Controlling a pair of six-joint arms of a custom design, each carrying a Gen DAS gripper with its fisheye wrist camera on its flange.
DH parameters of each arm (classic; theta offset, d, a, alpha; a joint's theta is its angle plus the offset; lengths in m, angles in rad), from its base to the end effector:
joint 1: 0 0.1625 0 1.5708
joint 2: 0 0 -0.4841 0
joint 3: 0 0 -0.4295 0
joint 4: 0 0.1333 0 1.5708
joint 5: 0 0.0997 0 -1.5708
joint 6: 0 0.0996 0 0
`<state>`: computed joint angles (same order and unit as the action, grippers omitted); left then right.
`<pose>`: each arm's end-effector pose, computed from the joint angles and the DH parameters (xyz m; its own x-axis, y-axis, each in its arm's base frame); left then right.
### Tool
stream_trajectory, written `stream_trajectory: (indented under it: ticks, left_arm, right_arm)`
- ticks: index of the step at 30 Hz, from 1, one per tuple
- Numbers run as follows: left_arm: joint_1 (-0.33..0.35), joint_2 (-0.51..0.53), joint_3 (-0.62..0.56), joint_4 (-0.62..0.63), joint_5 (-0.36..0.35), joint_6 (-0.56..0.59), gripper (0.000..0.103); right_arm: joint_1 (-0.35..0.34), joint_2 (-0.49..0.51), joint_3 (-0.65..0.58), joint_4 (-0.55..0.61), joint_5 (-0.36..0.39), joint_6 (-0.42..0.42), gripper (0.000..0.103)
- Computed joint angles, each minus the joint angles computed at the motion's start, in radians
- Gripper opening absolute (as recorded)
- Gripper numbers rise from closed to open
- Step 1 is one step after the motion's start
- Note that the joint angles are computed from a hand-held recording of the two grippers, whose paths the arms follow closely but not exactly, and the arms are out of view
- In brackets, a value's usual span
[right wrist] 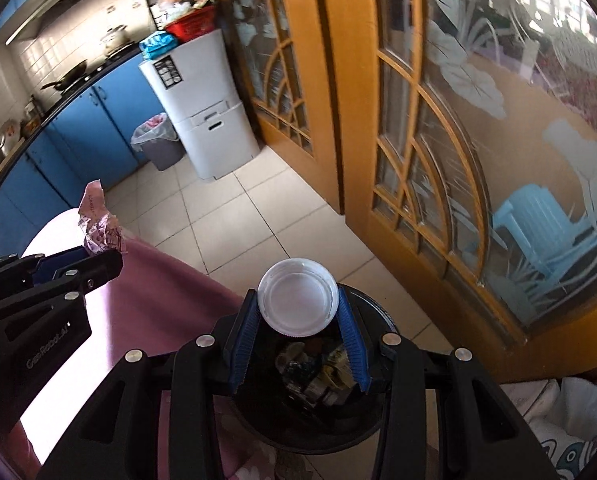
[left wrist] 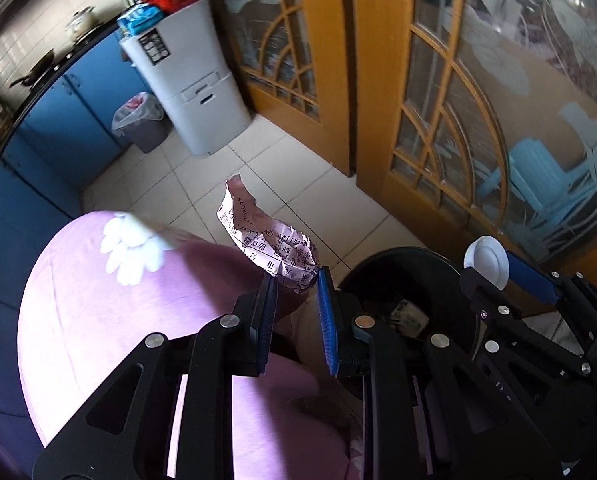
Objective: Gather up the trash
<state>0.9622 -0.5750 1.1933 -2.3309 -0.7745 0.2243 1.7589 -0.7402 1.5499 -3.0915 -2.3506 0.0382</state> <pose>-0.3266 -0.8264 0.1219 -0.4898 0.4897 -0.7213 0.6923 0.7214 0.0196 0.2072 -0.7499 0.1894 -0.7892 0.3460 0.5075 -0.1116 0.7317 -0.6725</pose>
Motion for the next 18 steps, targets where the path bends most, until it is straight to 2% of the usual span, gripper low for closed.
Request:
stream_trajectory:
  ticks: [7,11,12,13,14,15,18]
  left_arm:
    - [-0.023,0.05,-0.013,0.015,0.039,0.026,0.024]
    - [-0.025,0.067,-0.032,0.068,0.048,0.007,0.024]
    - [-0.025,0.073,-0.041,0.096,0.052,-0.006,0.024]
    - [-0.025,0.077,-0.045,0.108,0.057,-0.015,0.024]
    - [-0.025,0.081,-0.049,0.116,0.058,-0.022,0.024]
    - [-0.024,0.081,-0.049,0.116,0.058,-0.023,0.025]
    - [-0.023,0.083,-0.05,0.11,0.064,-0.028,0.038]
  right_arm:
    - [-0.037,-0.028,0.035,0.015,0.046,0.032,0.039]
    - [-0.057,-0.041,0.048,0.026,0.085,0.038,0.04]
    - [-0.06,-0.041,0.047,0.034,0.084,0.043,0.045]
    - [-0.061,-0.041,0.048,0.032,0.078,0.044,0.06]
    - [-0.063,-0.041,0.051,0.022,0.08,0.039,0.064]
    - [-0.065,-0.041,0.053,0.015,0.079,0.035,0.066]
    - [-0.072,-0.046,0.06,0.015,0.08,0.045,0.066]
